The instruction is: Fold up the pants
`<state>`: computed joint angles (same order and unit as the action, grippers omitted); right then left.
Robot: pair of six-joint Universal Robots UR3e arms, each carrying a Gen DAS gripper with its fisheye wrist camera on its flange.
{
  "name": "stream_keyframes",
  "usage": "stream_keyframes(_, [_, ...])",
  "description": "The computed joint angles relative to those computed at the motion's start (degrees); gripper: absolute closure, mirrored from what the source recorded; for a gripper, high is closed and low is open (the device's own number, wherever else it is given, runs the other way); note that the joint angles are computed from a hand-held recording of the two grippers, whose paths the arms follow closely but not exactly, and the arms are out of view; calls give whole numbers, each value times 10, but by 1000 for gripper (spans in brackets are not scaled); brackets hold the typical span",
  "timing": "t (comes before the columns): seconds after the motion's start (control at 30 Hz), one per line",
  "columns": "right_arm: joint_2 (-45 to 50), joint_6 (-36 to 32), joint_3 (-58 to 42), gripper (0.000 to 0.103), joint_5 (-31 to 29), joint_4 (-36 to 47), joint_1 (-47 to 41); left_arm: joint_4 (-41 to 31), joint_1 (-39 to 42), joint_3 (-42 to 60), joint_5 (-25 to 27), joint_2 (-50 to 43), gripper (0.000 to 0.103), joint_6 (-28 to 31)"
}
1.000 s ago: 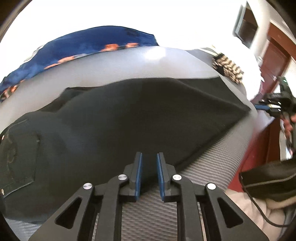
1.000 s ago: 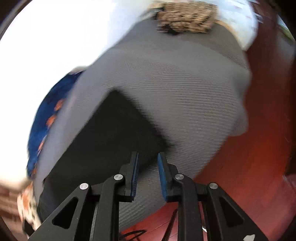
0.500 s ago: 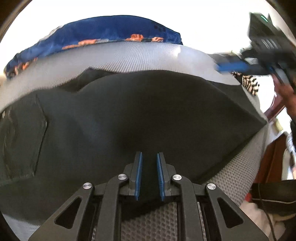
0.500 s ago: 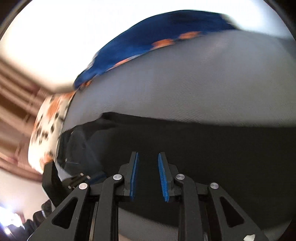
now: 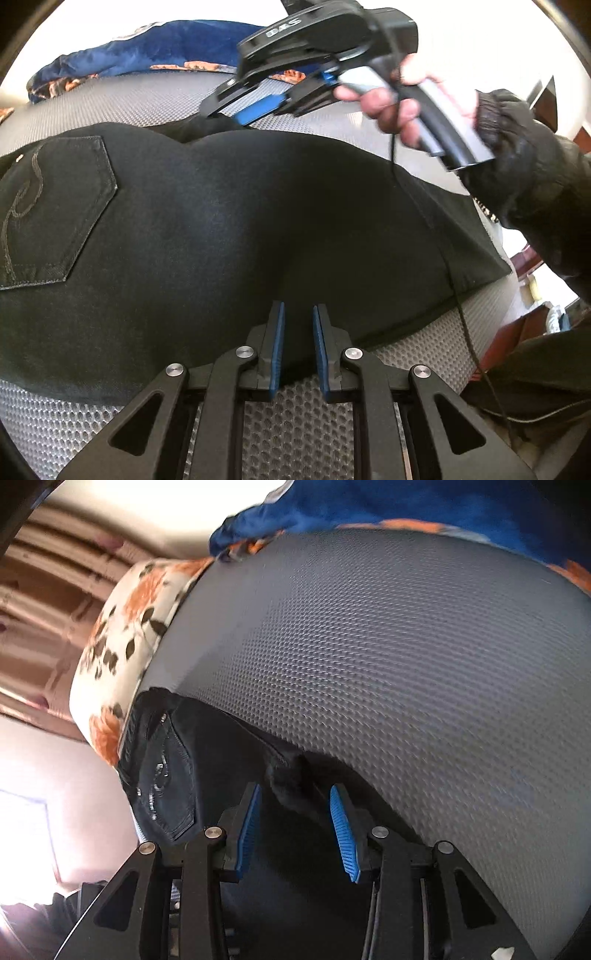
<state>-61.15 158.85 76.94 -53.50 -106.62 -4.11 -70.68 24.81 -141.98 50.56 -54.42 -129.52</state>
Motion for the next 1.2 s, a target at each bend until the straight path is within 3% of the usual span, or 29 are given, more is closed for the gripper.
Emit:
stream_keyframes(0.03, [21, -5, -22, 67, 3, 13, 7, -3, 2, 0, -2, 0, 86, 3])
stream_keyframes(0.07, [32, -17, -36, 84, 17, 35, 7, -8, 5, 0, -3, 1, 86, 6])
stream_keyframes(0.1, [37, -25, -45, 92, 23, 48, 9, -11, 7, 2, -4, -1, 86, 8])
stream_keyframes(0.3, [39, 11, -71, 95, 8, -14, 25, -45, 36, 1, -15, 5, 86, 39])
stream_keyframes(0.37, [51, 30, -66, 96, -32, -69, 42, -58, 44, -1, -17, 13, 86, 50])
stream_keyframes(0.43, [76, 42, -75, 96, -61, -93, 55, -59, 44, -4, -15, 24, 86, 51])
stream_keyframes(0.53, [90, 58, -80, 96, -53, -103, 51, -44, 28, -2, -6, 28, 86, 35])
stream_keyframes(0.6, [85, 60, -81, 84, -48, -94, 46, -35, 15, 17, 2, 8, 86, 14])
stream_keyframes(0.77, [35, 21, -58, 64, -8, -46, 10, 61, 6, 44, 10, -13, 86, -36])
stream_keyframes(0.9, [14, -35, -43, 64, -28, -4, -4, 214, -32, 87, 36, -145, 86, -120])
stream_keyframes(1.0, [8, -51, -14, 64, -38, -16, -9, 305, -63, 114, 67, -227, 86, -170])
stream_keyframes(1.03, [8, -56, -4, 66, -36, -24, -10, 330, -67, 117, 78, -244, 86, -184])
stream_keyframes(1.1, [3, -65, 15, 97, -30, -50, -8, 360, -75, 121, 110, -270, 86, -202])
stream_keyframes(1.2, [-3, -73, 21, 99, -37, -68, 1, 350, -41, 109, 93, -273, 86, -192])
